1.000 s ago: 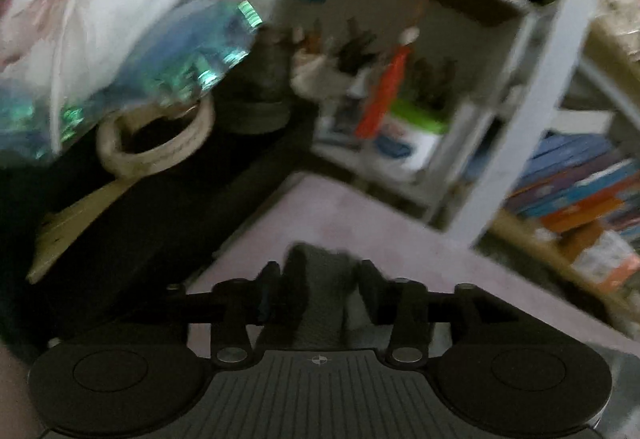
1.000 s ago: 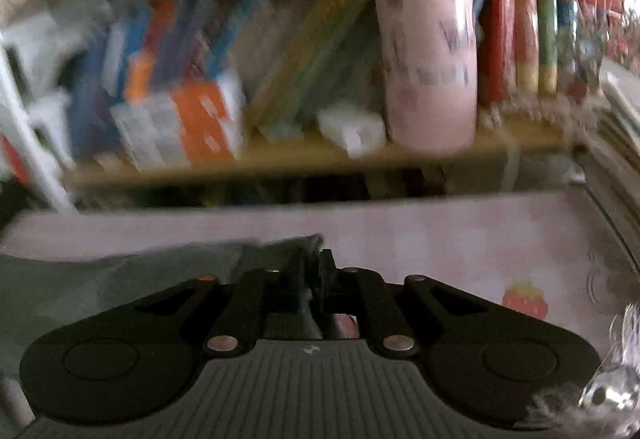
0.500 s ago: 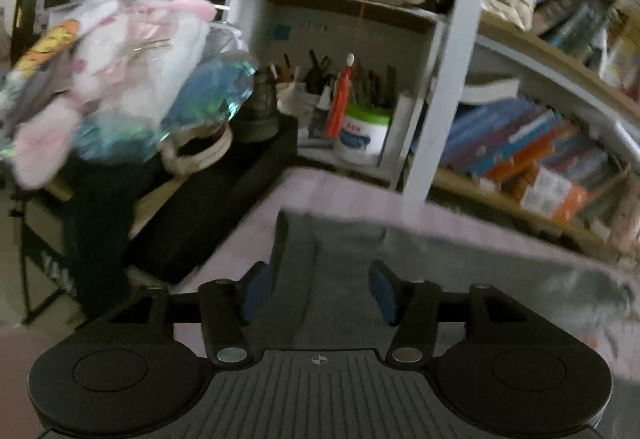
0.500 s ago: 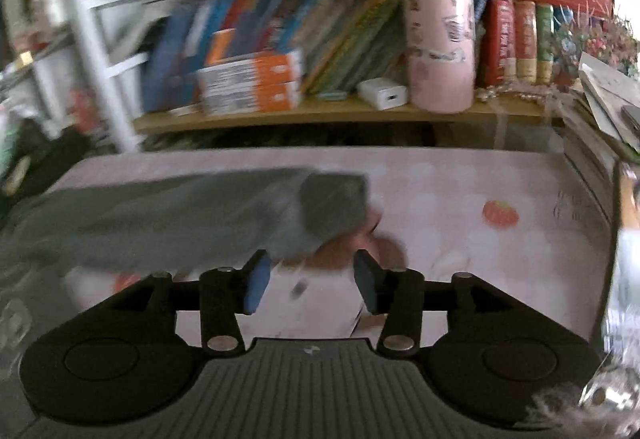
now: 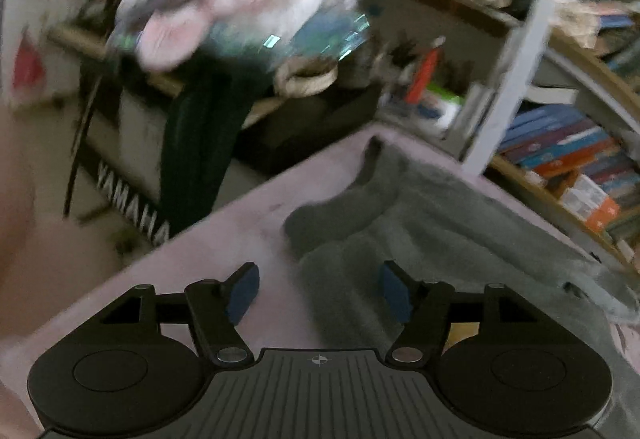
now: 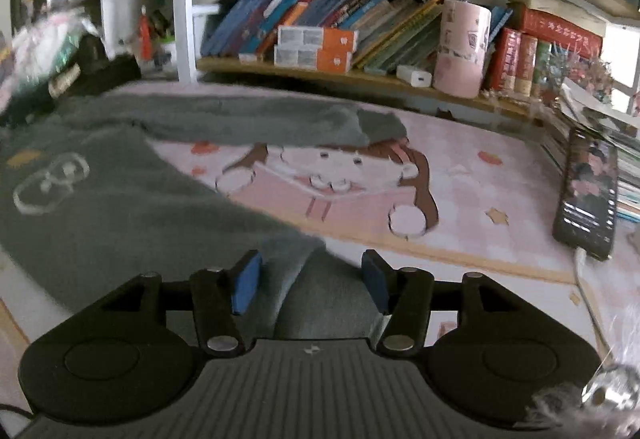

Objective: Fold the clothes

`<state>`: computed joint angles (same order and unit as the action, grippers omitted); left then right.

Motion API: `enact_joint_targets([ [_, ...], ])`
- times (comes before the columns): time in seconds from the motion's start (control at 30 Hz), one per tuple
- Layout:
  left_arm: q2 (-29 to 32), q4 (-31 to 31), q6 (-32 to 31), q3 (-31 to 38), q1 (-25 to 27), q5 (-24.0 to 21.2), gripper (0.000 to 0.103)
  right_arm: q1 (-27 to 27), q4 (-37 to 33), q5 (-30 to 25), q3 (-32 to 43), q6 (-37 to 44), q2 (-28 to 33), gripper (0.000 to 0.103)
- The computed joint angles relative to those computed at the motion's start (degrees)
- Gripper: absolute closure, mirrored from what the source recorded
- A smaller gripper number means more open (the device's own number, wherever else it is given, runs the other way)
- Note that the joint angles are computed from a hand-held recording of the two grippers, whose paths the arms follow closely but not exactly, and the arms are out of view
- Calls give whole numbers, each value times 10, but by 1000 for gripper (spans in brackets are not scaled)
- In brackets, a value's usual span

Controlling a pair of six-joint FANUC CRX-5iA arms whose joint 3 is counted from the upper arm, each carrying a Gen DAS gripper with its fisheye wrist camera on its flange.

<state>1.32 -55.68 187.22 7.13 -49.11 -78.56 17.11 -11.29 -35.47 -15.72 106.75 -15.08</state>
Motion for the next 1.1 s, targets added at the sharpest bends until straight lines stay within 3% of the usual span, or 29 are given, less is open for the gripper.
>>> enact_joint_targets([
  [0.1, -4, 24, -16, 2, 25, 13, 42, -4, 7, -28, 0, -6, -1, 54],
  [0.17, -15, 35, -10, -12, 42, 48, 63, -25, -27, -49, 13, 14, 2, 54],
  [0.2, -26, 47, 3, -27, 52, 81, 83, -26, -25, -51, 11, 8, -1, 54],
  [0.27, -46, 39, 39, -51, 52, 132, 91, -16, 5, -44, -5, -21, -12, 55],
  [0.37, -45, -83, 102, -46, -31, 55, 92, -11, 9, -51, -22, -26, -36, 55],
  [0.43, -69, -89, 168, -73, -35, 51, 92, -28, -41, -80, -14, 21, -47, 55],
  [0.47, -72, -72, 169, -76, -27, 45, 92, -36, -62, -94, -9, 43, -50, 55],
  [0.57, -67, -5, 103, -77, 3, 52, 91, -38, -76, -98, -14, 56, -59, 55],
  [0.7, -74, -13, 118, -94, -6, 57, 87, -26, -56, -73, -20, 26, -55, 55],
  [0.83, -65, -4, 79, -80, 3, 55, 86, -18, -36, -51, -24, 3, -47, 55],
  [1.03, -69, -7, 75, -87, 4, 67, 84, -33, -52, -43, -23, 10, -41, 51],
  [1.1, -71, -2, 68, -87, 3, 65, 77, -34, -54, -37, -25, 9, -42, 51],
])
